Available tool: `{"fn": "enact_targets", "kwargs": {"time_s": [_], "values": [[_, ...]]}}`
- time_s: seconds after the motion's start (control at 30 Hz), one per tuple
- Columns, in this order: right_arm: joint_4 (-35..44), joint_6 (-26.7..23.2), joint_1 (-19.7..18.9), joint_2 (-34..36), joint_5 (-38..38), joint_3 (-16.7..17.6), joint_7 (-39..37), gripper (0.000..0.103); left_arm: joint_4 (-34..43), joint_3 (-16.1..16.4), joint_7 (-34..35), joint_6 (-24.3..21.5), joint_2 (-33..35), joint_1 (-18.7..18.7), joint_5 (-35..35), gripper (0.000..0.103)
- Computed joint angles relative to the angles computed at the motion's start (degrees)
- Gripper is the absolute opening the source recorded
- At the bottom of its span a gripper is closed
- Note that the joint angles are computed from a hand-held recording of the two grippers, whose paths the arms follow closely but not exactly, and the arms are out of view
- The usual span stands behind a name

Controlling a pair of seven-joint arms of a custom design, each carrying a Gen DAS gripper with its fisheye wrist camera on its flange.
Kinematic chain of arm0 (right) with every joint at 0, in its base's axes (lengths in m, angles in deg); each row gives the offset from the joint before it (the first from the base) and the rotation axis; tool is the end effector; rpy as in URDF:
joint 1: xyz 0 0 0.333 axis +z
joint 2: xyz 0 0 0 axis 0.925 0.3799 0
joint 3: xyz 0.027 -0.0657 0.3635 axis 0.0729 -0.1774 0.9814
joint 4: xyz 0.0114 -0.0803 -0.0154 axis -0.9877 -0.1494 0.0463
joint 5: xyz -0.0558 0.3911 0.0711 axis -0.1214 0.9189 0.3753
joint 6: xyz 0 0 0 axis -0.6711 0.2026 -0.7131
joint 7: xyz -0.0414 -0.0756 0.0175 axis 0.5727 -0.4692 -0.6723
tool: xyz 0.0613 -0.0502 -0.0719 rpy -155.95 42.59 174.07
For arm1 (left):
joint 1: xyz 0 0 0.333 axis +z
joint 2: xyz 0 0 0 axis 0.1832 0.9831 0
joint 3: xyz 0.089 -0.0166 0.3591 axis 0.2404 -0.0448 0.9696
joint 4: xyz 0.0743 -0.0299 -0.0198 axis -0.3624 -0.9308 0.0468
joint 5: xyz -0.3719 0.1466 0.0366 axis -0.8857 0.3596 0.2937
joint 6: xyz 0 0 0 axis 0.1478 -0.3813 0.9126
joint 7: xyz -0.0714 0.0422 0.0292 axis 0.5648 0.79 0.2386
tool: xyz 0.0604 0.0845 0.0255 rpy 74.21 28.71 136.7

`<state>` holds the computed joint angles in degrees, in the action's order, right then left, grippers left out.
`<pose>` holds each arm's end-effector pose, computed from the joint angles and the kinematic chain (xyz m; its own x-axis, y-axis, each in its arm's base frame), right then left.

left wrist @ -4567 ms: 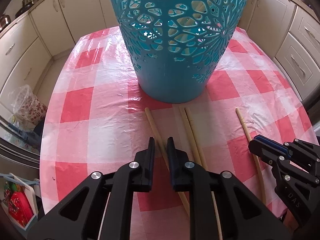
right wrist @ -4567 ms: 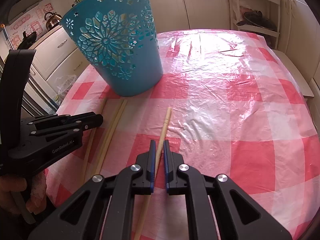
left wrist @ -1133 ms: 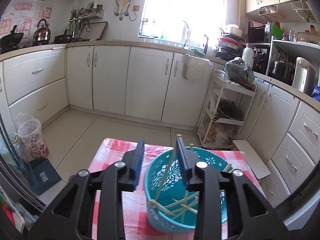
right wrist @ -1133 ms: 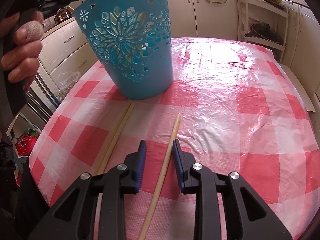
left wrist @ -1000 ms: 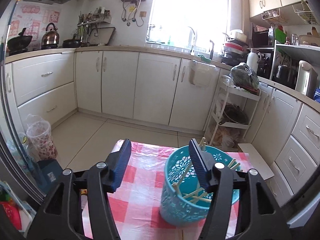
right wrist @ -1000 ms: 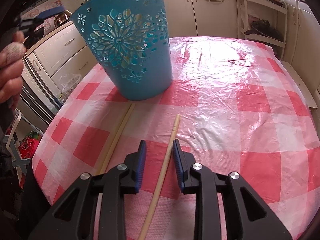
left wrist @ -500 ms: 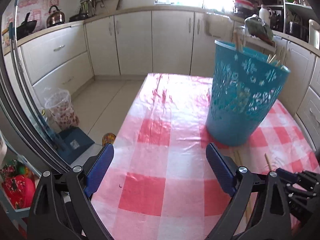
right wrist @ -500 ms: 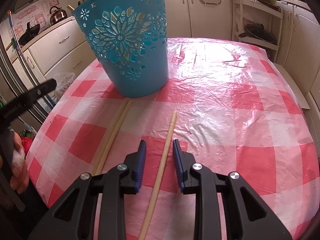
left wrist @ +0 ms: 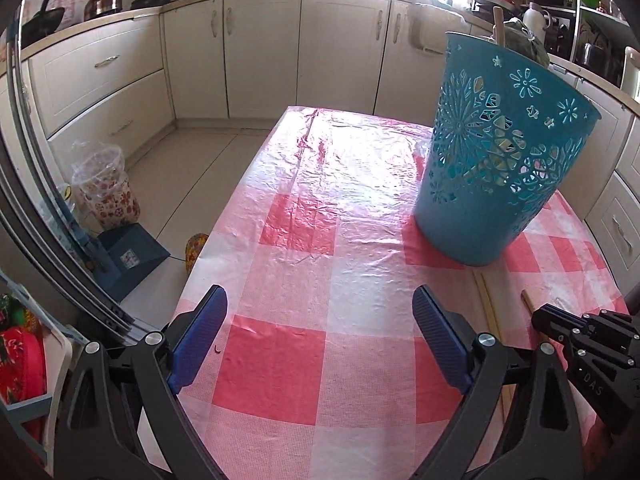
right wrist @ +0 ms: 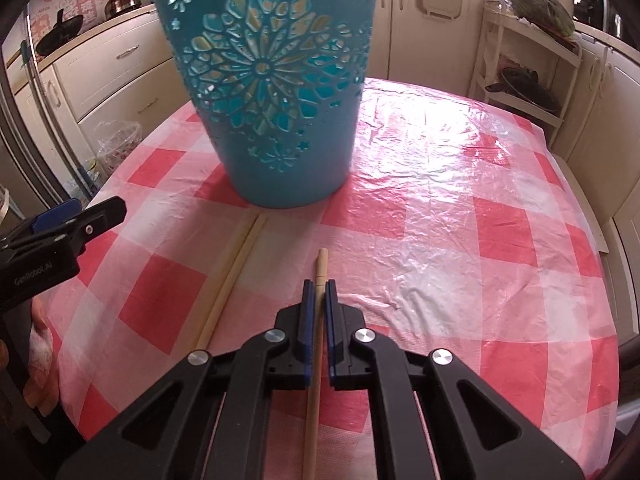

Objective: Organize utensils
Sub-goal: 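Lower the right tool onto a wooden chopstick and close it, then lift the chopstick with the right tool and open it over the bin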

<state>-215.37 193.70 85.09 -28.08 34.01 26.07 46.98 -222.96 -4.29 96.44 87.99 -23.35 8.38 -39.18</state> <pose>0.4135 0.2547 0.5409 0.1124 -0.9932 -0.0308 -0.8076 -0.0732 -0.5851 0.4823 -0.1943 0.5103 -0.0762 -0.9959 0.0485 -0.7162 0.0208 -0.6976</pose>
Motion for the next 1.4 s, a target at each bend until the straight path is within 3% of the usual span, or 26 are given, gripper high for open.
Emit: {"fn": "enact_targets", "kwargs": {"time_s": [0.13, 0.3, 0.87, 1.13, 1.27, 1.4], "values": [[0.39, -1.57, 1.02, -0.23, 2.96, -0.96, -1.71, 0.006, 0.16, -0.09, 0.19, -0.06, 0.09, -0.06, 0.32, 0.09], [0.7, -2.54, 0.35, -0.19, 1.0, 0.17, -0.96, 0.007, 0.15, 0.31, 1.07, -0.09, 0.17, -0.57, -0.61, 0.09], [-0.58, -1.29, 0.63, -1.1, 1.42, -0.27, -0.52, 0.006, 0.41, 0.81, 3.27, -1.07, 0.56, -1.45, -3.02, 0.09], [-4.77, 7.97, 6.52, -7.61, 19.66, -7.43, -8.27, 0.006, 0.7, 1.4, 5.09, -1.98, 1.0, -2.26, -5.24, 0.09], [-2.79, 13.92, 10.57, -9.35, 28.88, -11.38, -14.02, 0.006, 0.8, 1.63, 5.59, -2.27, 1.17, -2.47, -6.13, 0.09], [2.79, 19.86, 9.34, -6.88, 30.99, -10.27, -16.28, 0.006, 0.97, 1.64, 5.68, -2.7, 1.32, -2.53, -6.39, 0.09]]}}
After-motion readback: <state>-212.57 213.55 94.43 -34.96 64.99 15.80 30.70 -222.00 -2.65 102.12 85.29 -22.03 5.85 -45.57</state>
